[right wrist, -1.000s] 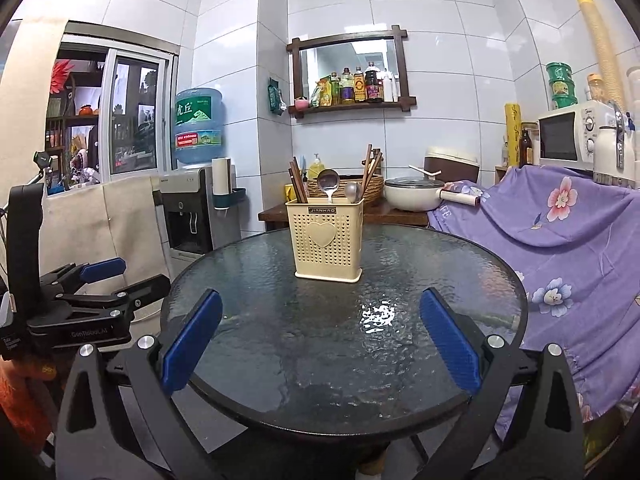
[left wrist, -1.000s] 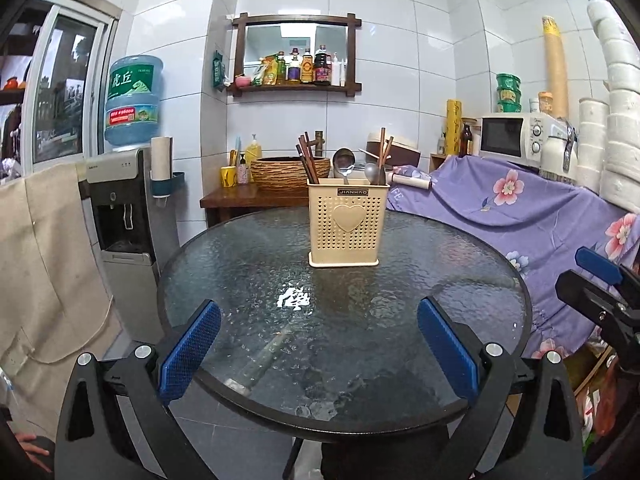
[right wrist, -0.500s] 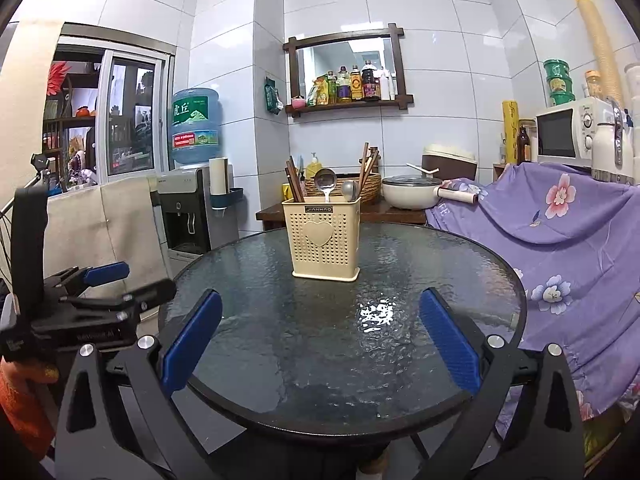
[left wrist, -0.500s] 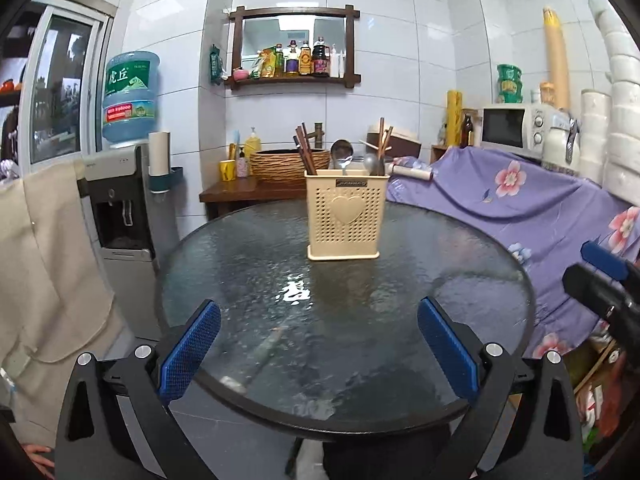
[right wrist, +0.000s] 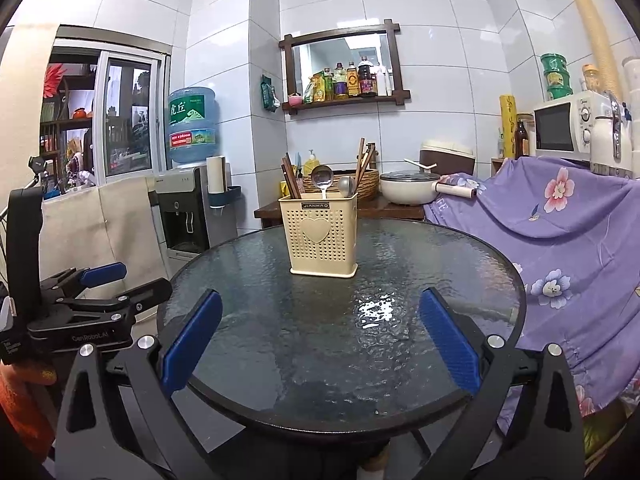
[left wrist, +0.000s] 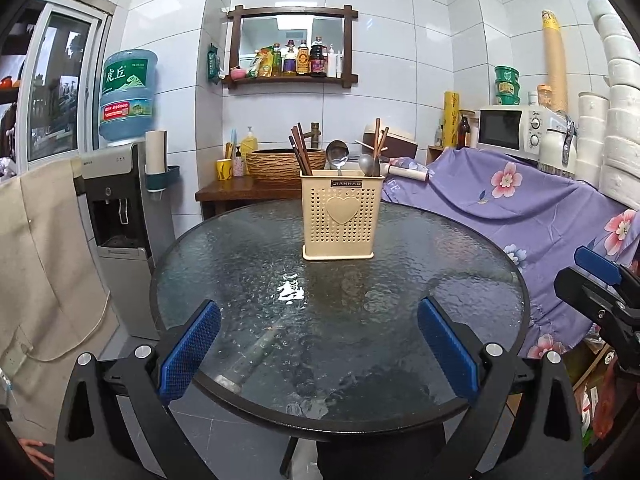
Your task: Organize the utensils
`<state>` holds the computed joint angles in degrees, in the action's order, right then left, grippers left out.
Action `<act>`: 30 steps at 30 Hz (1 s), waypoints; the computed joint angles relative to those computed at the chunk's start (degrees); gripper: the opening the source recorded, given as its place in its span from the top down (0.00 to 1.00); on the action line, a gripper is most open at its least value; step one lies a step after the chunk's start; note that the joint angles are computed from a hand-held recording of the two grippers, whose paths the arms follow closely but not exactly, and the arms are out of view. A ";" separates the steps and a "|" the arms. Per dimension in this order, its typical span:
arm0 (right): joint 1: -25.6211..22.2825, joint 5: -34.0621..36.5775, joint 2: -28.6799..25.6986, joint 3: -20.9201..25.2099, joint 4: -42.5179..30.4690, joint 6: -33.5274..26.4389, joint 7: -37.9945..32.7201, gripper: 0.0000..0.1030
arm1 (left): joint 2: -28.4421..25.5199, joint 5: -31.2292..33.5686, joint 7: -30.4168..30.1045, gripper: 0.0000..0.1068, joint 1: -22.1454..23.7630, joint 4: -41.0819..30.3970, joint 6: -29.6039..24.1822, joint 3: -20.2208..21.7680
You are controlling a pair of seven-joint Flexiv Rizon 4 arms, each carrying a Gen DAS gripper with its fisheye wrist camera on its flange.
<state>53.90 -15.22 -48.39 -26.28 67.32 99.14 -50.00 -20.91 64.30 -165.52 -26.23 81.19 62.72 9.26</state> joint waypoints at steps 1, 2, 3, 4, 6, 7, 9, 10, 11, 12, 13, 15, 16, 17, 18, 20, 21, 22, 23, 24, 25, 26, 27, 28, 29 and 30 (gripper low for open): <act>0.00 0.00 -0.03 0.02 -0.08 -0.09 0.00 0.06 | 0.00 0.01 0.00 0.09 0.01 0.00 0.00 -0.01; -0.01 -0.02 -0.01 0.02 -0.05 -0.06 -0.02 0.06 | -0.02 0.04 -0.10 0.09 0.01 -0.01 0.01 -0.01; 0.02 -0.04 -0.04 -0.02 -0.11 -0.11 -0.02 0.06 | -0.01 0.06 -0.14 0.09 0.01 0.01 0.01 -0.01; 0.12 0.01 -0.06 -0.17 -0.12 -0.16 0.06 0.06 | 0.01 0.14 -0.24 0.09 0.00 0.04 0.06 0.01; 0.11 -0.14 -0.09 -0.15 -0.21 -0.41 0.08 0.06 | -0.06 0.23 -0.43 0.09 -0.02 -0.06 0.10 -0.01; 0.20 -0.10 -0.12 -0.29 -0.13 -0.30 0.21 0.06 | -0.06 0.16 -0.29 0.09 0.03 -0.10 0.09 -0.04; 0.23 -0.03 -0.16 -0.37 -0.15 -0.20 0.35 0.06 | -0.10 0.18 -0.24 0.09 -0.06 -0.22 -0.20 -0.04; 0.05 -0.15 -0.20 -0.09 -0.31 -0.33 0.29 0.06 | -0.12 0.09 -0.16 0.09 -0.03 -0.22 -0.22 -0.08; 0.19 -0.14 -0.13 -0.32 -0.09 -0.23 0.33 0.06 | -0.11 -0.04 -0.08 0.09 0.04 -0.21 -0.15 -0.11; 0.29 -0.12 -0.15 -0.50 -0.05 -0.22 0.38 0.06 | -0.13 -0.18 -0.04 0.09 0.11 -0.23 -0.04 -0.14; 0.28 -0.17 -0.17 -0.47 -0.11 -0.36 0.37 0.06 | -0.16 -0.33 0.01 0.09 0.18 -0.22 0.09 -0.16; 0.16 -0.25 -0.13 -0.22 -0.05 -0.35 0.38 0.06 | -0.19 -0.42 0.12 0.09 0.12 -0.29 0.03 -0.08; 0.18 -0.27 -0.06 -0.20 0.05 -0.32 0.41 0.06 | -0.20 -0.43 0.13 0.09 0.10 -0.29 0.04 -0.05; 0.19 -0.32 -0.04 -0.17 0.06 -0.38 0.41 0.06 | -0.21 -0.41 0.11 0.09 0.03 -0.33 -0.05 -0.02; 0.23 -0.36 -0.04 -0.22 0.05 -0.42 0.43 0.06 | -0.21 -0.42 0.05 0.09 0.04 -0.31 0.05 0.00; 0.22 -0.39 -0.07 -0.21 0.00 -0.40 0.51 0.06 | -0.25 -0.48 0.00 0.09 0.05 -0.34 0.12 0.02; 0.25 -0.40 -0.06 -0.25 0.01 -0.46 0.56 0.06 | -0.21 -0.44 -0.07 0.09 0.00 -0.29 0.09 0.08; 0.24 -0.44 -0.06 -0.25 0.02 -0.45 0.59 0.06 | -0.19 -0.43 -0.07 0.09 0.02 -0.26 0.15 0.10; 0.31 -0.44 -0.07 -0.35 0.05 -0.42 0.65 0.06 | -0.20 -0.45 -0.11 0.09 0.03 -0.26 0.19 0.10; 0.28 -0.46 -0.07 -0.33 0.05 -0.39 0.66 0.06 | -0.17 -0.49 -0.07 0.09 0.09 -0.21 0.33 0.09; 0.23 -0.51 -0.06 -0.24 0.03 -0.44 0.64 0.06 | -0.16 -0.46 -0.04 0.09 0.07 -0.20 0.32 0.11; 0.22 -0.53 -0.06 -0.24 0.03 -0.44 0.66 0.06 | -0.17 -0.42 -0.07 0.09 0.03 -0.22 0.26 0.14; 0.17 -0.60 -0.01 -0.09 0.07 -0.53 0.64 0.06 | -0.19 -0.29 -0.25 0.09 -0.03 -0.27 0.23 0.19; 0.08 -0.68 0.04 0.10 0.10 -0.52 0.62 0.06 | -0.22 -0.18 -0.40 0.09 -0.10 -0.30 0.18 0.20; 0.16 -0.70 0.04 0.02 0.09 -0.60 0.68 0.06 | -0.26 -0.19 -0.45 0.09 -0.04 -0.31 0.33 0.17; 0.23 -0.75 0.01 -0.07 0.09 -0.68 0.74 0.06 | -0.32 -0.46 -0.35 0.09 0.10 -0.33 0.50 0.08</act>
